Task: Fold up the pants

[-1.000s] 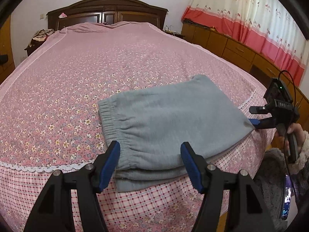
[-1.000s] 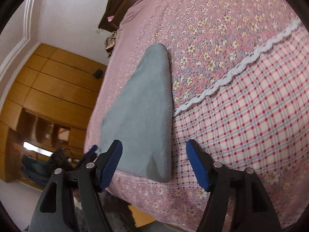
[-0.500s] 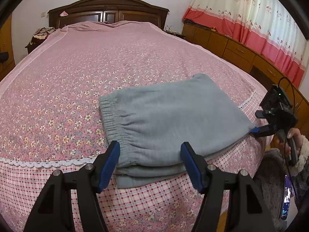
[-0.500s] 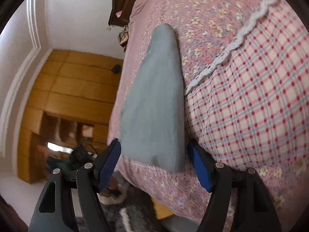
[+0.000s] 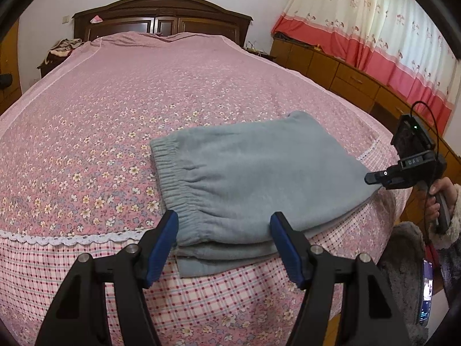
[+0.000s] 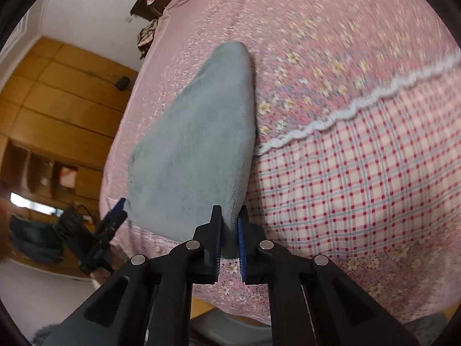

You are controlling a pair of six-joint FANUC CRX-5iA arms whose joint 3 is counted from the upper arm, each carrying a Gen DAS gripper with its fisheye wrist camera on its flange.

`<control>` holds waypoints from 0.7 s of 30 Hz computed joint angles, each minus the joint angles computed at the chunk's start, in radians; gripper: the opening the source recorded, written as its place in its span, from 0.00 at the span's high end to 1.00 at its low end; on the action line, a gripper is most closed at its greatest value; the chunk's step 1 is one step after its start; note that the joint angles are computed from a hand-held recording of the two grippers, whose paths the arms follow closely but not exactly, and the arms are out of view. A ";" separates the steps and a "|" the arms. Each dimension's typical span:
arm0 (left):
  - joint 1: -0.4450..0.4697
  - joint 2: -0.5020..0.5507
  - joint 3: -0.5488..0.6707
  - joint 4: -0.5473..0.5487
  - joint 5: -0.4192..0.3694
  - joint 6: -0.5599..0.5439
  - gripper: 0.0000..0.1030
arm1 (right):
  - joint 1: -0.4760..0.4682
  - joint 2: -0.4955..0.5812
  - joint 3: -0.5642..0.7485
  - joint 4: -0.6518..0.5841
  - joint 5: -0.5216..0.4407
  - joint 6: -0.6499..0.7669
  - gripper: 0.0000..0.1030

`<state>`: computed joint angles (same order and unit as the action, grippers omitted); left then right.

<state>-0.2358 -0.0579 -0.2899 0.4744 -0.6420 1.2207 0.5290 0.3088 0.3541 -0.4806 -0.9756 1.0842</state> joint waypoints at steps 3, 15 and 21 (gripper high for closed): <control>0.018 -0.011 -0.033 0.051 0.011 -0.035 0.32 | 0.034 0.003 0.026 0.083 -0.026 -0.049 0.90; 0.093 -0.066 -0.143 0.220 0.043 -0.155 0.32 | 0.135 0.121 0.237 0.313 -0.195 -0.140 0.90; 0.119 -0.087 -0.168 0.252 0.039 -0.186 0.32 | 0.144 0.138 0.271 0.349 -0.237 -0.130 0.90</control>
<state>-0.1163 -0.1445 -0.4577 0.7261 -0.6030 1.0345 0.6730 0.4472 0.6247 -0.1314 -1.2124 0.9542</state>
